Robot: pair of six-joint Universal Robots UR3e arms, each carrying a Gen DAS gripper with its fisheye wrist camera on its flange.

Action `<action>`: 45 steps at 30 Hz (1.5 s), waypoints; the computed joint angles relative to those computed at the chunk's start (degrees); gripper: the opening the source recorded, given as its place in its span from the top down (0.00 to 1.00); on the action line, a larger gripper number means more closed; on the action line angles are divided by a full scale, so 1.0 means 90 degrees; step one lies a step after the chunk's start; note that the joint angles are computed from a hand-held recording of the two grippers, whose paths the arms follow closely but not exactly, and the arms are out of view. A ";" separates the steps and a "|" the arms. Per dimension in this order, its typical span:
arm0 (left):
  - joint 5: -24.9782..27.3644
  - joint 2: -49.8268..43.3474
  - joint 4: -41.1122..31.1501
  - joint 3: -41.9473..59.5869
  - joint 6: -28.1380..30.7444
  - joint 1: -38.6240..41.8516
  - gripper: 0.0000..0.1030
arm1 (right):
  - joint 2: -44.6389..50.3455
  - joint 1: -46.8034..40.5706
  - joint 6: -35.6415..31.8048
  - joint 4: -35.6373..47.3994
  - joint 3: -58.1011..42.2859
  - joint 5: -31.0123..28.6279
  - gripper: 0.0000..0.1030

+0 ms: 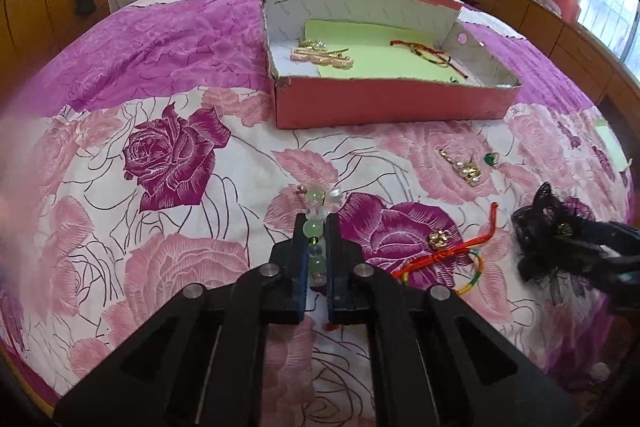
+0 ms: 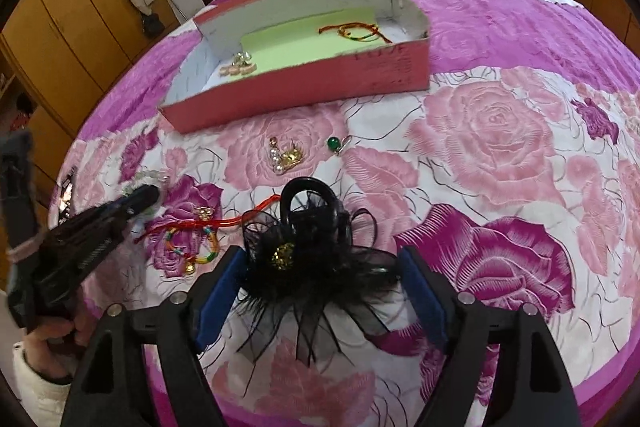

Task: Organize jewelry
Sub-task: 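Grasp the jade bead bracelet with the left gripper while the right grasps the black feather ornament, then carry the jade bracelet and black feather ornament toward the pink box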

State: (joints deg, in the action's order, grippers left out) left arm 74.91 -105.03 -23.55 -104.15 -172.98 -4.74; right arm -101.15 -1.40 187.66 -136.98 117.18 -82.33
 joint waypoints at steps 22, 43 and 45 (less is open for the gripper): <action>-0.0326 0.0191 -0.0389 0.0235 -0.0097 0.0031 1.00 | -0.0204 -0.0287 -0.0418 -0.0445 0.0381 0.0194 0.37; -0.0303 0.0289 -0.0803 0.1007 -0.0303 -0.0206 1.00 | -0.0827 -0.1290 -0.0899 -0.0629 0.0477 0.1460 0.37; -0.0264 0.0257 -0.0815 0.1092 -0.0328 -0.0233 1.00 | -0.0790 -0.1363 -0.0948 -0.0663 0.0435 0.1568 0.37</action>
